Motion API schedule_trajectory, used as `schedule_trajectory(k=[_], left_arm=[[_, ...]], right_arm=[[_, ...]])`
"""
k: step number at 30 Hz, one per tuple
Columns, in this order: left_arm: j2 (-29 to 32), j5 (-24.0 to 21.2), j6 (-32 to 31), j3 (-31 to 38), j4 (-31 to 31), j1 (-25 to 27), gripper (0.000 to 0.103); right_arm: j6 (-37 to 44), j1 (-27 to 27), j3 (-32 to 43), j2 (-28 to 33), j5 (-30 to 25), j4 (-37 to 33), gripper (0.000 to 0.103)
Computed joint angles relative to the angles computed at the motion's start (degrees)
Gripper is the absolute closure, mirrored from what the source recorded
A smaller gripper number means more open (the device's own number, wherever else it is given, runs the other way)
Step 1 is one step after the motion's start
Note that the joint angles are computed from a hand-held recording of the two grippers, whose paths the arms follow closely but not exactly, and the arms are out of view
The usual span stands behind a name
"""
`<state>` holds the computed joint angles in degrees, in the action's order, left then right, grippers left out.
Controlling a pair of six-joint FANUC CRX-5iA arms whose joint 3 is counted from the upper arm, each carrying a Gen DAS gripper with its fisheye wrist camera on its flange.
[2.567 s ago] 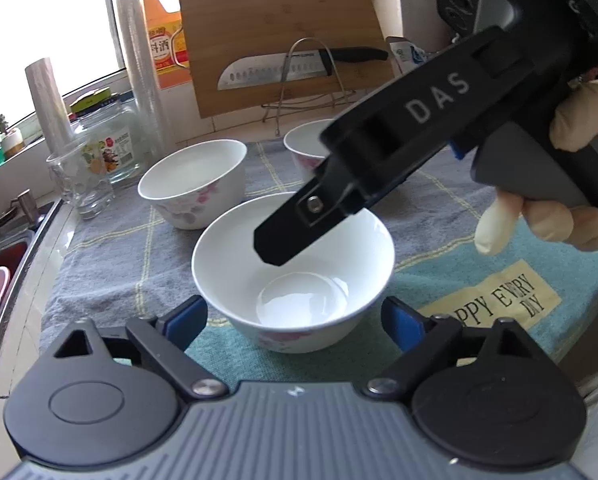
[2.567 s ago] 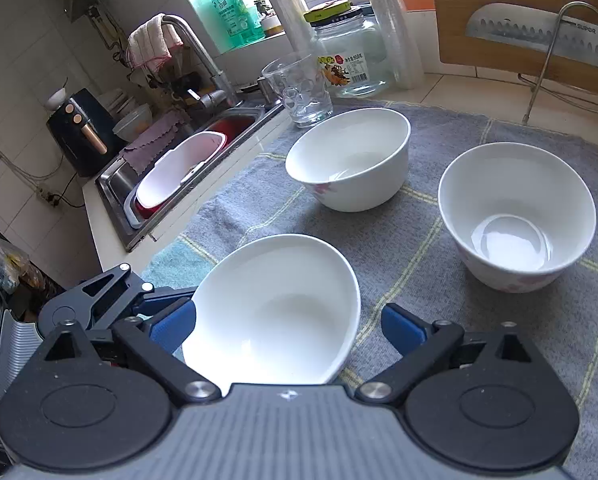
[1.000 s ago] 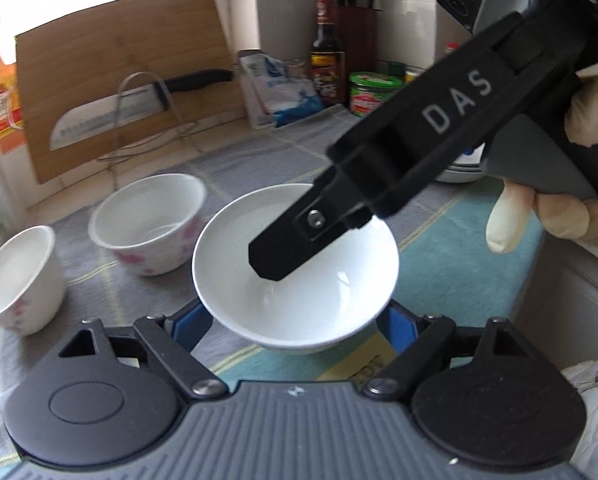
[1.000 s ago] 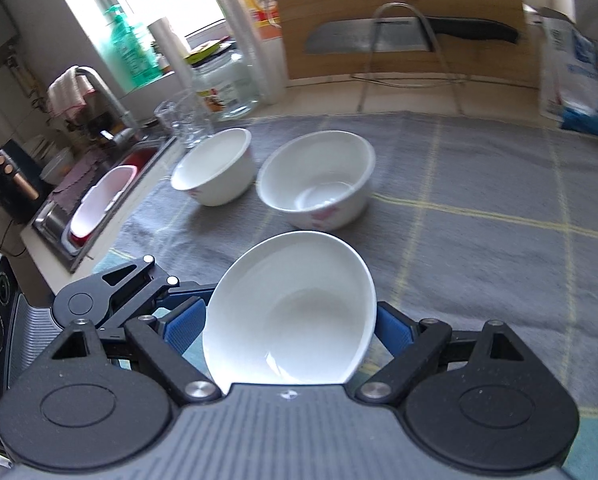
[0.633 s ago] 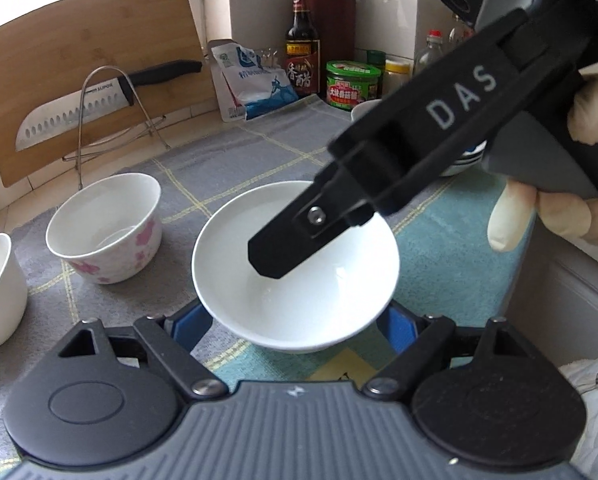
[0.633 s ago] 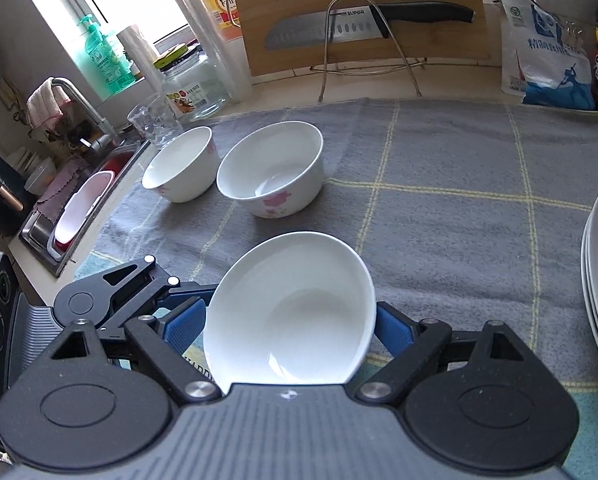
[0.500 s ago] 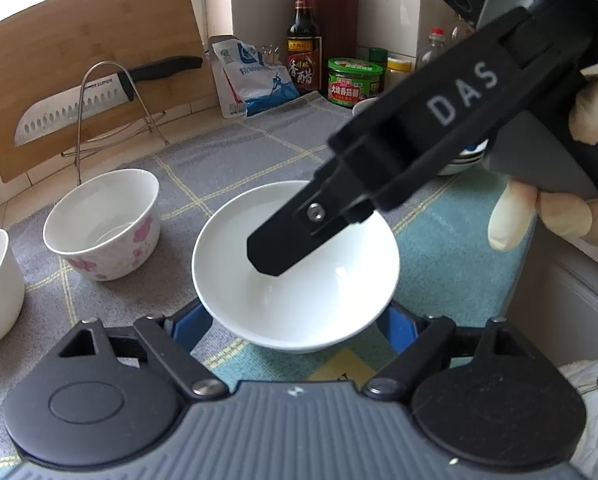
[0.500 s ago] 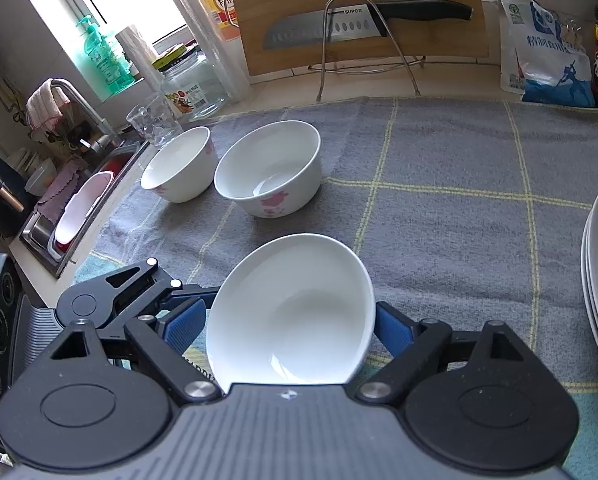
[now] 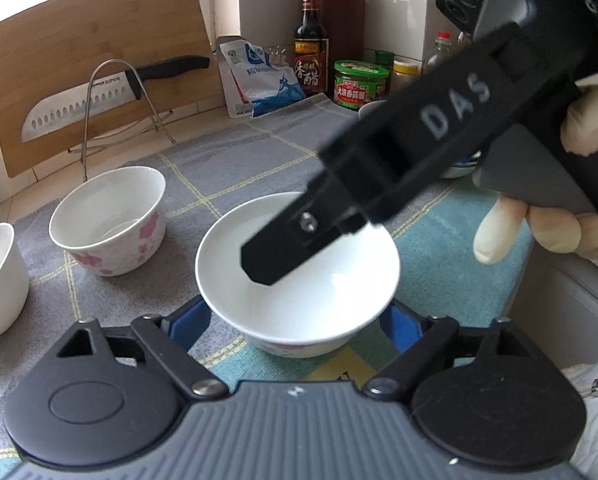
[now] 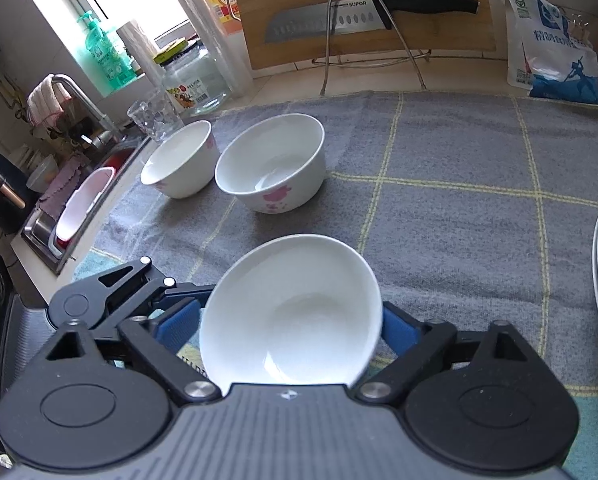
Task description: Organize plates and bowls
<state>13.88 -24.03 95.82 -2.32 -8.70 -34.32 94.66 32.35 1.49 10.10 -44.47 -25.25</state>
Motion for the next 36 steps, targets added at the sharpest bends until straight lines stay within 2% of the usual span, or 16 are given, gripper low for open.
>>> schedule_trajectory(k=[6,8,11,17,20,23,27,36], left_arm=[[-1.9,1.4,0.6,-2.4,1.2,0.4,0.007],[-2.8,0.8,2.5,-2.7,-0.3,0.3,0.006],[-4.6,-0.1,6.3,-3.0,-4.3,0.2,0.006],[-7.1,-3.8,20.3,-1.0,-17.3,-0.2,0.004],[-6.4,-6.9,28.5,1.4,-25.0,-0.5,0.003],[-4.2,-9.3,32.5,3.8,-28.4,-0.1,0.003],[-1.5,-10.0,32.3,6.0,-29.8,0.5,0.003],[2.1,-6.5,27.7,7.8,-25.1,3.4,0.005]], right_arm=[[-0.7,0.6,-0.2,-0.4,1.1,2.2,0.000],[-0.2,0.7,0.1,-0.3,1.0,2.6,0.000],[0.7,1.1,0.7,-0.3,1.2,3.6,0.000],[3.2,1.6,3.4,0.8,1.2,5.7,0.000],[4.0,1.7,5.5,2.2,0.7,6.7,0.000],[3.8,2.2,7.1,3.7,1.3,8.9,0.000],[5.5,1.8,11.4,6.7,-0.3,8.2,0.000],[7.9,1.1,21.2,14.1,-6.6,5.4,0.000]])
